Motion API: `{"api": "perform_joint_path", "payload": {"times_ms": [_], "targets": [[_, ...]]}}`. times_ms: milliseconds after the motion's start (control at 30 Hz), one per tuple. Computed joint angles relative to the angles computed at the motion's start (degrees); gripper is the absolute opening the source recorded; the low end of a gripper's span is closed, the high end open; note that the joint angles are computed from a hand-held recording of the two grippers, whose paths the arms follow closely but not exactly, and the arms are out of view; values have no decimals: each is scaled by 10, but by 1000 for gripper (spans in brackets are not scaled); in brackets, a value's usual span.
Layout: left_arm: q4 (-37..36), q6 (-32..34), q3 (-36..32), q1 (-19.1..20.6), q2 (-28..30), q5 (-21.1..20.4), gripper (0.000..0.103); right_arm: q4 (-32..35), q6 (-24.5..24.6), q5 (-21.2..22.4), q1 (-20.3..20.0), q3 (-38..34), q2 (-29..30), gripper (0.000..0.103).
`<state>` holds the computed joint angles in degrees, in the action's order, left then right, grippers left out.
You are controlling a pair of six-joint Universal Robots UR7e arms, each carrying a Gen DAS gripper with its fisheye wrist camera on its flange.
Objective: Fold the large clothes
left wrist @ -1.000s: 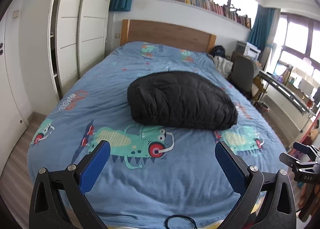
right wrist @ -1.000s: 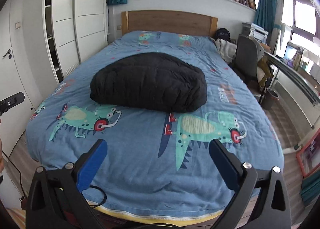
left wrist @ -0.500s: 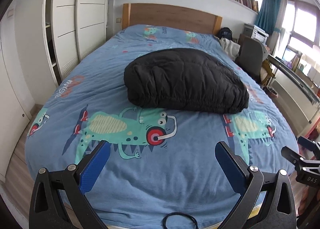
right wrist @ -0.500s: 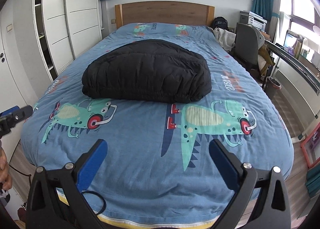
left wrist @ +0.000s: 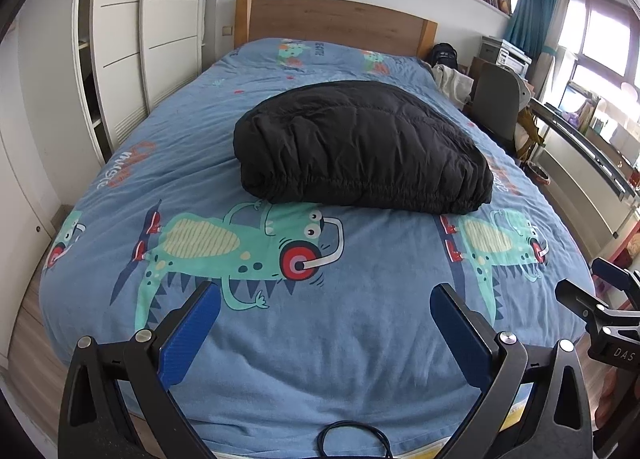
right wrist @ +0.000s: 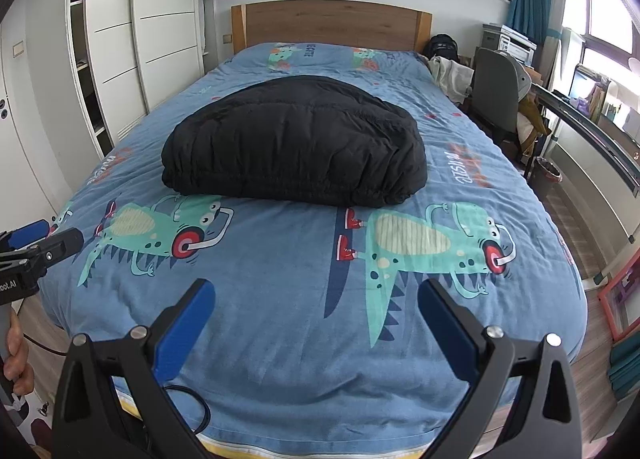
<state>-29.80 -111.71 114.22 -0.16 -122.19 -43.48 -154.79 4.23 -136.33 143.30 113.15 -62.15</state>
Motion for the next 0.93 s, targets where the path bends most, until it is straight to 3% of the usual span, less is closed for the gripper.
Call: {"api": "perform_joint_path", "payload": {"times_ms": [933], "targets": [[-7,3,6,0,-2,-12,102,-7,2,-6,-3,12,-3,102]]}}
